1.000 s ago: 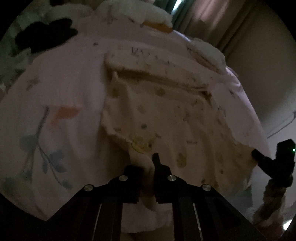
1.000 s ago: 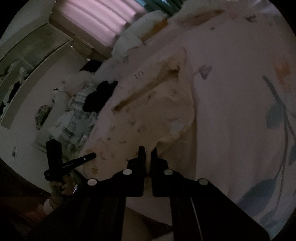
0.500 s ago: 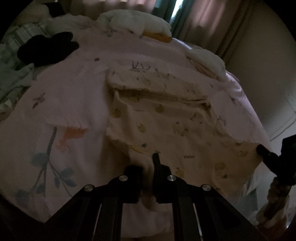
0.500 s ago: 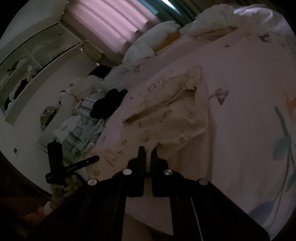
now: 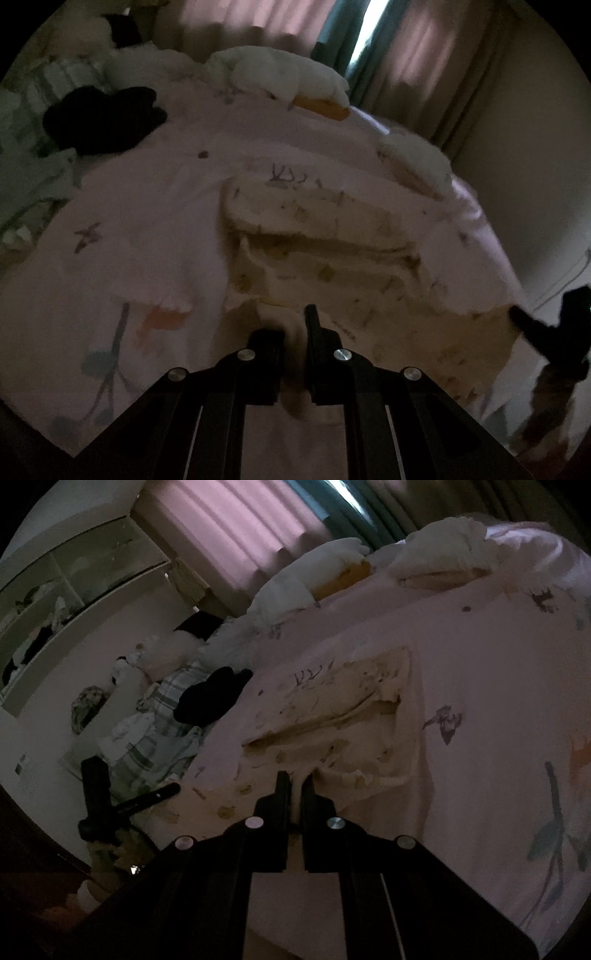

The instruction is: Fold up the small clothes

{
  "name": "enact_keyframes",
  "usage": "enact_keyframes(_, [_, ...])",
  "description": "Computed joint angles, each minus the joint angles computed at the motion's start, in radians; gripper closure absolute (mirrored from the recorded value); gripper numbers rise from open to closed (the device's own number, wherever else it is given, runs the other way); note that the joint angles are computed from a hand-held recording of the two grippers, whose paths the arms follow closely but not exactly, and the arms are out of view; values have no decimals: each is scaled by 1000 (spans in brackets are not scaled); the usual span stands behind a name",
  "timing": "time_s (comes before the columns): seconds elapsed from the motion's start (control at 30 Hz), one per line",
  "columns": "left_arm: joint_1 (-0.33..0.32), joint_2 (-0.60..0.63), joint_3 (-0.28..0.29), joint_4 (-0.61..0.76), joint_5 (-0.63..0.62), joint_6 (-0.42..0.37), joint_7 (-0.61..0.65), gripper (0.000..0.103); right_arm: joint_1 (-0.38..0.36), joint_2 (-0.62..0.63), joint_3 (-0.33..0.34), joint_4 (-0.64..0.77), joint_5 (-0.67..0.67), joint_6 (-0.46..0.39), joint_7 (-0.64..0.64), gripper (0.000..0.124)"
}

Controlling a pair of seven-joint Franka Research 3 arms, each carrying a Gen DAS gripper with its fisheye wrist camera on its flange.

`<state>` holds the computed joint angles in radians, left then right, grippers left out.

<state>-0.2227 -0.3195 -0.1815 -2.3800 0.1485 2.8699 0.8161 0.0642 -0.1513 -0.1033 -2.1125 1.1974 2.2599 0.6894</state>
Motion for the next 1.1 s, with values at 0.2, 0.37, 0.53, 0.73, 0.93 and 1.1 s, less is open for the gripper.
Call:
enact_keyframes(0.2, [34, 34, -3, 41, 28, 16, -28, 93, 2, 46, 10, 54, 5, 17, 9, 118])
enact_keyframes(0.37, [31, 72, 19, 71, 5, 69, -10, 93, -1, 113, 31, 136, -35, 40, 38, 118])
enact_keyframes(0.53, [132, 136, -49, 151, 171, 32, -126, 93, -12, 175, 48, 207, -18, 54, 53, 118])
enact_keyframes(0.73, [128, 254, -20, 246, 225, 39, -189, 93, -28, 306, 83, 361, -59, 88, 124, 118])
enact_keyframes(0.93, [108, 387, 19, 393, 175, 32, -117, 93, -58, 437, 126, 509, -124, 113, 236, 118])
enact_keyframes(1.1, [123, 523, 19, 543, 123, -6, -54, 93, -70, 566, 152, 669, -235, 135, 343, 118])
